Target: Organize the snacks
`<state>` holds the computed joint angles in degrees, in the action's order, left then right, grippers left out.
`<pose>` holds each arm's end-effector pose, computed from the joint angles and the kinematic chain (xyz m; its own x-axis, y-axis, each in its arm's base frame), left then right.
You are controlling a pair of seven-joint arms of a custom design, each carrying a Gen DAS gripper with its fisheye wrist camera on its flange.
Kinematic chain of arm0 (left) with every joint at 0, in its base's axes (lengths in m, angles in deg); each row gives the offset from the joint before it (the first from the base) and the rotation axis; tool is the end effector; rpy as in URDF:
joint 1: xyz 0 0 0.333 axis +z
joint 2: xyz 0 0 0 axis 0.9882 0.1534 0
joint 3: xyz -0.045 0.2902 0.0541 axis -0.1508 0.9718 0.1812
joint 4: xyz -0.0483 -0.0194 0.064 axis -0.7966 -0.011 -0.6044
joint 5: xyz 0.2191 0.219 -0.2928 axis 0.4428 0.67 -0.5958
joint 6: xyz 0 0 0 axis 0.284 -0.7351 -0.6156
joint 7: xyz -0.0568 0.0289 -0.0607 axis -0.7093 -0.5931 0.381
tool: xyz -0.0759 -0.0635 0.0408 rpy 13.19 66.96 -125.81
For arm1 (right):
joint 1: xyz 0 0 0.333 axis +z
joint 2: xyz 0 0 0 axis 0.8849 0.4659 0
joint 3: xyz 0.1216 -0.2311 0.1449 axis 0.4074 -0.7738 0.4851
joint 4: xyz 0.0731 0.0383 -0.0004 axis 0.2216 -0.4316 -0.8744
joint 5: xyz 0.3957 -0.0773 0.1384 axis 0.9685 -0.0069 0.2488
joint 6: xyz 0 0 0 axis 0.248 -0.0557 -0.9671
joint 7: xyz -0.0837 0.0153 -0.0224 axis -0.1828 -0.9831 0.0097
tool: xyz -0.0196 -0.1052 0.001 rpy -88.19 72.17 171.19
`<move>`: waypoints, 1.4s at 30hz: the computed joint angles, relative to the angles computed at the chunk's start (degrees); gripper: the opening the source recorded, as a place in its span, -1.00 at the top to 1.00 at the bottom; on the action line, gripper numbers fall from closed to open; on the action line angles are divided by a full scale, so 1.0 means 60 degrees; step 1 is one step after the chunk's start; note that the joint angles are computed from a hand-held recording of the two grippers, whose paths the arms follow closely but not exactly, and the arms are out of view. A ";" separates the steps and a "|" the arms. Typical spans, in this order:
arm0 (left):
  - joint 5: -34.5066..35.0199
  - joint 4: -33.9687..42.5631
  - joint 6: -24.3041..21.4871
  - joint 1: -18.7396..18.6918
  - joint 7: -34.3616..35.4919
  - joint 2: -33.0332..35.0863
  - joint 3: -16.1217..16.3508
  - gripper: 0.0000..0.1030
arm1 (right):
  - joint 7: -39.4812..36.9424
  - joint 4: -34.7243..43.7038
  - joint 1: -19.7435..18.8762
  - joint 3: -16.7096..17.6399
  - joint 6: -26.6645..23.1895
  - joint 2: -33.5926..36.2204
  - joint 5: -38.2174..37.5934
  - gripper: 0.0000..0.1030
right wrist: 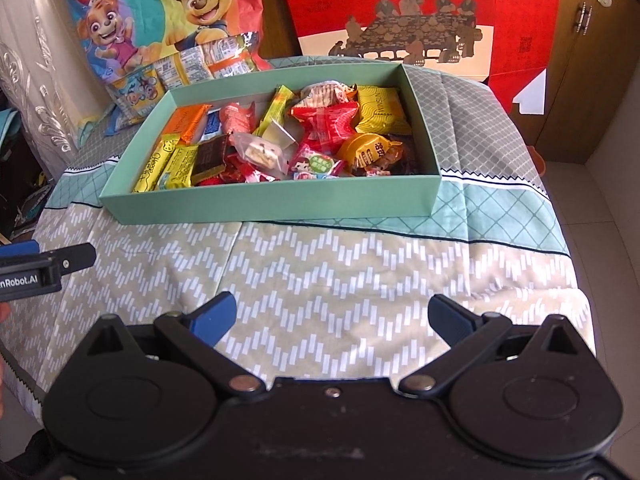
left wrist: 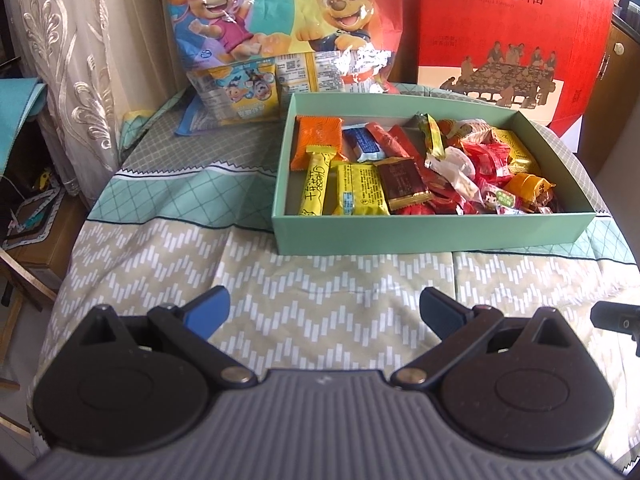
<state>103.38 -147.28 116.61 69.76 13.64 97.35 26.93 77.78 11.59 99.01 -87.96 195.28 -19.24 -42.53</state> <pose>0.6804 -0.2568 0.5374 -0.0529 -0.9983 -0.0237 -0.7955 0.0565 -0.6034 0.6473 0.4754 0.5384 -0.0355 -0.9971 -0.0679 -0.8483 0.0659 -0.5255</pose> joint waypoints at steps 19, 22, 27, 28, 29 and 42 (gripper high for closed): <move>0.0219 0.0420 -0.0479 -0.0104 -0.0028 0.0301 0.0061 -1.00 | 0.0024 0.0568 -0.0070 -0.0035 -0.0387 0.0400 0.0248 -1.00; 0.0234 0.0447 -0.0499 -0.0107 -0.0048 0.0321 0.0069 -1.00 | -0.0057 0.0860 -0.0051 -0.0064 -0.0534 0.0574 0.0301 -1.00; 0.0222 0.0466 -0.0476 -0.0089 -0.0023 0.0341 0.0070 -1.00 | -0.0203 0.1002 -0.0047 -0.0100 -0.0571 0.0654 0.0377 -1.00; 0.0222 0.0466 -0.0476 -0.0089 -0.0023 0.0341 0.0070 -1.00 | -0.0215 0.1077 -0.0037 -0.0114 -0.0615 0.0697 0.0383 -1.00; 0.0210 0.0459 -0.0466 -0.0085 -0.0017 0.0337 0.0066 -1.00 | -0.0232 0.1147 -0.0030 -0.0127 -0.0651 0.0738 0.0391 -1.00; -0.0300 0.0504 -0.0318 0.0063 0.0330 0.0411 -0.0045 -1.00 | -0.0412 0.1836 0.0033 -0.0265 -0.0927 0.1139 0.0582 -1.00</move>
